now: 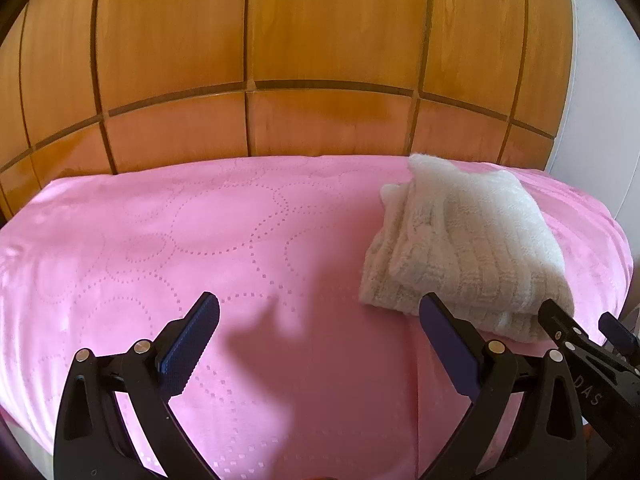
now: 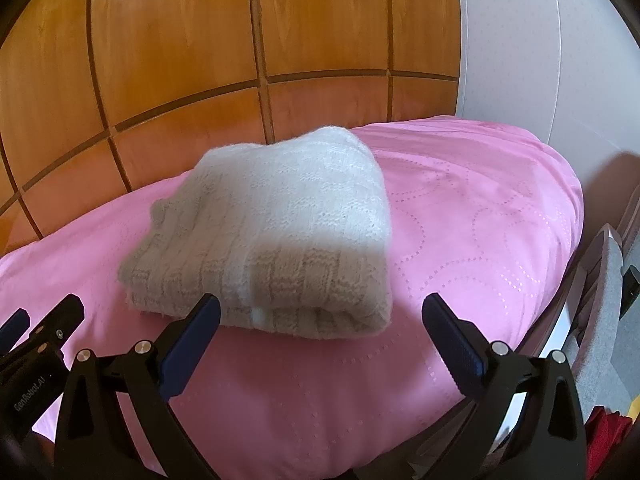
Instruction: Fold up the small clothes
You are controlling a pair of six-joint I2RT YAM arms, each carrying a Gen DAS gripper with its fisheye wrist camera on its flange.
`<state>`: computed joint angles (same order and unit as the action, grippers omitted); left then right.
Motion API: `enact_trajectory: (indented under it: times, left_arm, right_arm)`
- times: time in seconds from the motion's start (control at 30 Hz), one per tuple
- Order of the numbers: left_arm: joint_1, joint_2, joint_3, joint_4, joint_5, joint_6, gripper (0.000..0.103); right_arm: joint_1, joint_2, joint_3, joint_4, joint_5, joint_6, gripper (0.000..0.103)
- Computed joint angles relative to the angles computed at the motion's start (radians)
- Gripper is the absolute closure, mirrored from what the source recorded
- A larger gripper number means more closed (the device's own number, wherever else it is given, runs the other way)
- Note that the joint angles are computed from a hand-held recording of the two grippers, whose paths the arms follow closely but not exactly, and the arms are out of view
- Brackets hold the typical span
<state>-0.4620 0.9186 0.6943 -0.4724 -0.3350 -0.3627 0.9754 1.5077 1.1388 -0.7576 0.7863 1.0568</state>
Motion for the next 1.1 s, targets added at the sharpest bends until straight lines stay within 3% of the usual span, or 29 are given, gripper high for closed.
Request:
enact_trajectory:
  times: [0.63, 0.87, 1.1]
  left_arm:
    - [0.003, 0.010, -0.005, -0.001, 0.018, 0.009, 0.004]
    - [0.029, 0.030, -0.012, 0.009, 0.039, 0.005, 0.004]
    - [0.093, 0.090, -0.011, 0.009, 0.078, 0.000, 0.004]
  right_arm:
    - [0.016, 0.013, -0.004, 0.015, 0.003, 0.001, 0.002]
    - [0.019, -0.020, -0.028, 0.058, 0.032, -0.060, 0.002]
    - [-0.184, -0.157, -0.082, 0.114, -0.014, -0.166, 0.002]
